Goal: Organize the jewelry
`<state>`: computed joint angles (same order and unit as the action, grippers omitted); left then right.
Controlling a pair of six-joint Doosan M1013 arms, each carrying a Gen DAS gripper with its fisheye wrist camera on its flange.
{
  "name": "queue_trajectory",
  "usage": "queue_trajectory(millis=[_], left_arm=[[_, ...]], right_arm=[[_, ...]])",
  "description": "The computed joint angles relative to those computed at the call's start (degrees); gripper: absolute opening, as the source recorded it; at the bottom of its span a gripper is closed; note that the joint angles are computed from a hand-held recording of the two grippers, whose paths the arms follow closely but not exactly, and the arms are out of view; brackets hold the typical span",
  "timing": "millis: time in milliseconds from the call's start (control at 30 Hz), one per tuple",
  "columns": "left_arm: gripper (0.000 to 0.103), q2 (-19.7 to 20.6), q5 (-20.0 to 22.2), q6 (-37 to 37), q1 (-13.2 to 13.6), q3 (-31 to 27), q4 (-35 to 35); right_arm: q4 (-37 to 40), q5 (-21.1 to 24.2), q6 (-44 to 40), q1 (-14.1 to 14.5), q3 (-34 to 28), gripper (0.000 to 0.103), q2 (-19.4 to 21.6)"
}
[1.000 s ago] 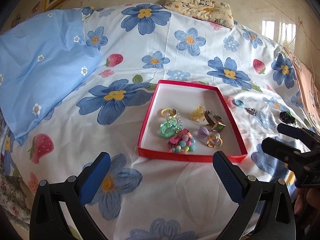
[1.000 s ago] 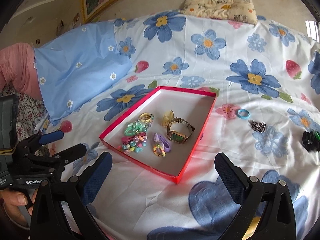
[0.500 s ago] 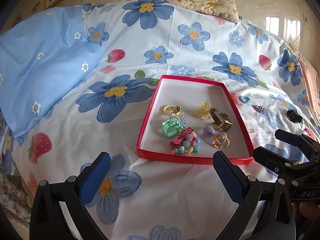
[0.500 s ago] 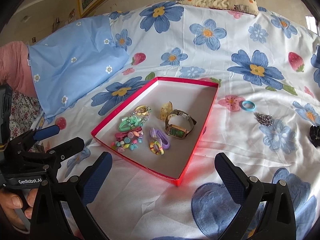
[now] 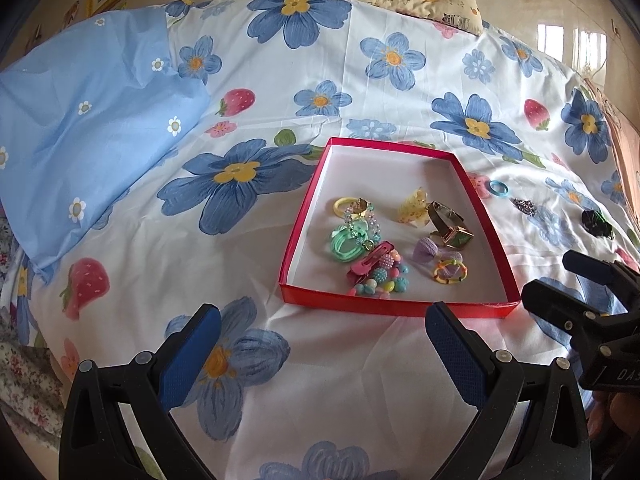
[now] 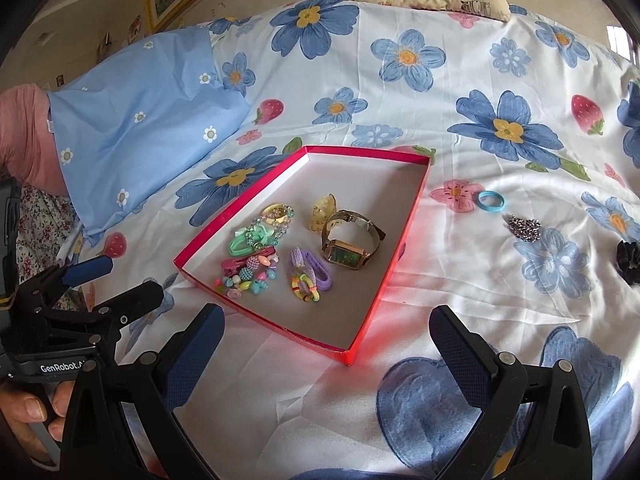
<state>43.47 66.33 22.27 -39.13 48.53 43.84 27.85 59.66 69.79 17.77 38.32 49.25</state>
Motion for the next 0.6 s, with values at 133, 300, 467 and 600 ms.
queue_trajectory(millis=[133,300,467,600], left_arm=[[0.103,0.01,0.03,-0.09,-0.04,0.02,0.06],[0.103,-0.05,0.11,0.07,-0.09,0.06,-0.03],[0.103,-0.10,0.03,-0.03,-0.11,0.16,-0.03],[0.103,-0.07,0.10,0.01,-0.12,0.11,-0.01]], right_arm=[[-0.46,-0.69,-0.07,0.00,0.43,0.103,-0.35],[-0.69,-0.54,0.06,-0.02,0.36,0.103,-0.35],[-0.74,-0.29,0.10,0.04,0.25,0.103,-0.28],[-0.66,-0.28,0.06,0.05,0.27,0.103,-0.29]])
